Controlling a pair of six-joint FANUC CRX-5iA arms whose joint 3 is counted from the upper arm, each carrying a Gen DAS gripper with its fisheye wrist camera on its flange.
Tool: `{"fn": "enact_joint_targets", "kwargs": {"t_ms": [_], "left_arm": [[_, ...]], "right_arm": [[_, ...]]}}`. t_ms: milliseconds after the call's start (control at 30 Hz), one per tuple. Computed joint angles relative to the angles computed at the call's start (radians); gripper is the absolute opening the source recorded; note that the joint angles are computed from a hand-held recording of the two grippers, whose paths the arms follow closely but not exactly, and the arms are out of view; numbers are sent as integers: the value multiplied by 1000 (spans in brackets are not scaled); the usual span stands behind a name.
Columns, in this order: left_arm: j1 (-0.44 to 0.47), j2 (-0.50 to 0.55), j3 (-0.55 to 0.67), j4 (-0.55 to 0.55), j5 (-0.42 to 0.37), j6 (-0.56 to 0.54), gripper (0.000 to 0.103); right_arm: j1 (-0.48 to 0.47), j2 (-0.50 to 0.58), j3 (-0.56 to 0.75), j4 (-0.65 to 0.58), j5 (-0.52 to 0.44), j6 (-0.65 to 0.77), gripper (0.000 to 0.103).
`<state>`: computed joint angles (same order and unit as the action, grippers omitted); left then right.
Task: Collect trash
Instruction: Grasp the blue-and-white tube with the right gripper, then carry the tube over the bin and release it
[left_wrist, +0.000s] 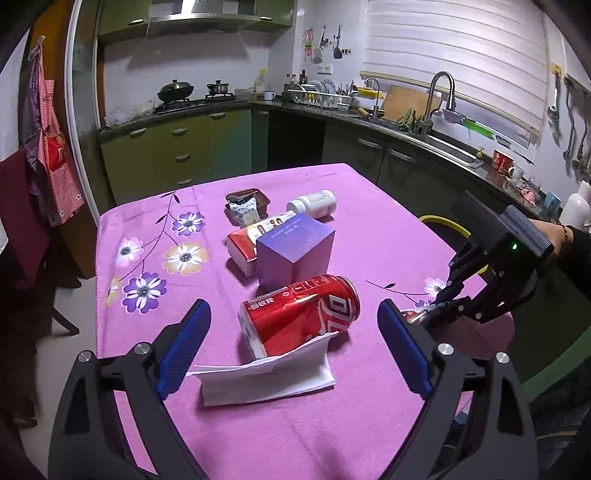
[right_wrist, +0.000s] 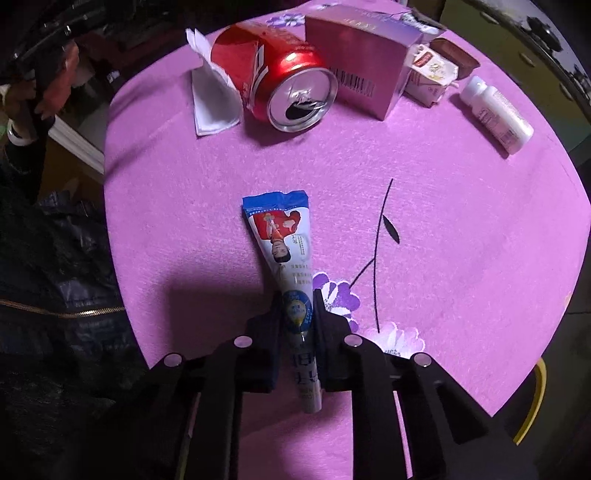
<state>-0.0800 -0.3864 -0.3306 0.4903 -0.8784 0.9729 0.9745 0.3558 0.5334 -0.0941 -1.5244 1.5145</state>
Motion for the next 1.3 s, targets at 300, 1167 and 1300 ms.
{"fn": "enact_joint_targets", "kwargs": {"t_ms": [300,1167,1300], "left_arm": [[-20,7,3,13,3,-25,89],[-184,116,140,-312,-15,330,96],[-234,141,184,-457,-9,518,96]], "right_arm": [[-42,-211,-192,102,152,-293,15],[-259,-385,-551,436,200,-891,50],[-185,-426,-578,450,241,-926,50]]}}
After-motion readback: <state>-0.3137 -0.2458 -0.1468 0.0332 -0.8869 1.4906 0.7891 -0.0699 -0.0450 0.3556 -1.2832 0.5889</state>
